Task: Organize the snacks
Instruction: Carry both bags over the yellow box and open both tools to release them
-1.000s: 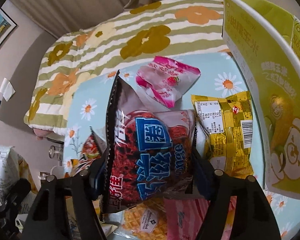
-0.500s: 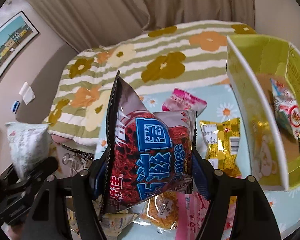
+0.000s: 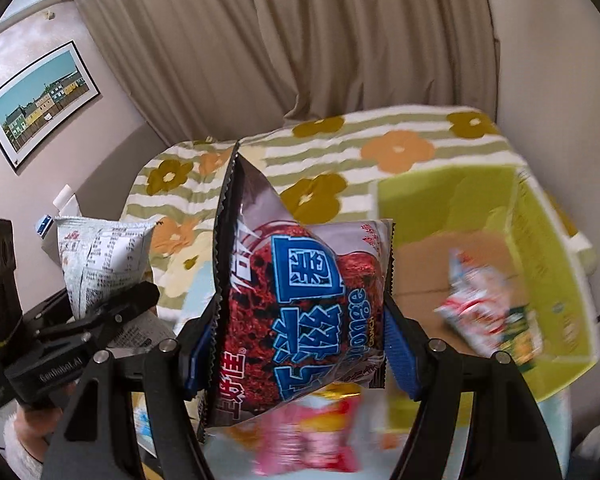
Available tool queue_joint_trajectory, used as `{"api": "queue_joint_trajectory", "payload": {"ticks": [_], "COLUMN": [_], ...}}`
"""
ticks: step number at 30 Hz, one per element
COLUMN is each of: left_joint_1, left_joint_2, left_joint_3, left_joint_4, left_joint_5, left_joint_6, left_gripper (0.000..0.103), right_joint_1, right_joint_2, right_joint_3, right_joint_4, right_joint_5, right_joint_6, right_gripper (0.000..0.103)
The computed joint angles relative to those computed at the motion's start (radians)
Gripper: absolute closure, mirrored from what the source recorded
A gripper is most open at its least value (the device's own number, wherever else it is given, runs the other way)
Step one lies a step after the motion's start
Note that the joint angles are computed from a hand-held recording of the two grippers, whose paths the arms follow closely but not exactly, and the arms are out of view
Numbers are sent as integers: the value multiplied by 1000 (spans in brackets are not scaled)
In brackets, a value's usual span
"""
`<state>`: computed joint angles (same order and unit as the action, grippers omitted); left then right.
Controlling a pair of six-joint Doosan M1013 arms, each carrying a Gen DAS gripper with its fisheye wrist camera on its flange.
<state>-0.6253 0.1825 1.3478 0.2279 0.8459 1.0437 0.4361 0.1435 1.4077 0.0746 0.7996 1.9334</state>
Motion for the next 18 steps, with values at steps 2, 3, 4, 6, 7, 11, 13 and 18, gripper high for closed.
{"api": "queue_joint_trajectory", "payload": {"ticks": [2, 3, 4, 6, 7, 11, 13, 18], "left_joint_1": [-21, -33, -43, -59, -65, -76, -76, -66], "left_joint_2": [26, 44, 65, 101, 123, 207, 256, 366], "left_joint_3": [-33, -55, -81, -127, -154, -262, -328, -474], "left_joint_4": [3, 7, 7, 0, -10, -75, -115, -192], "left_joint_5": [-2, 1, 6, 12, 19, 63, 101, 196], "left_joint_6": [-25, -39, -50, -65, -67, -37, -8, 57], "left_gripper": [39, 39, 39, 39, 39, 39, 39, 39], "right_joint_1": [-36, -54, -74, -114, -127, -183, -207, -246], "right_joint_2": [-12, -18, -22, -23, -23, -12, -4, 18], "right_joint_3": [8, 14, 17, 15, 15, 10, 7, 1], "right_joint_4": [23, 36, 49, 74, 80, 112, 135, 172], "right_joint_5": [4, 4, 5, 17, 20, 34, 39, 48], "right_joint_6": [-41, -62, -84, -126, -140, -188, -206, -224], "right_gripper": [35, 35, 35, 35, 35, 35, 35, 35]}}
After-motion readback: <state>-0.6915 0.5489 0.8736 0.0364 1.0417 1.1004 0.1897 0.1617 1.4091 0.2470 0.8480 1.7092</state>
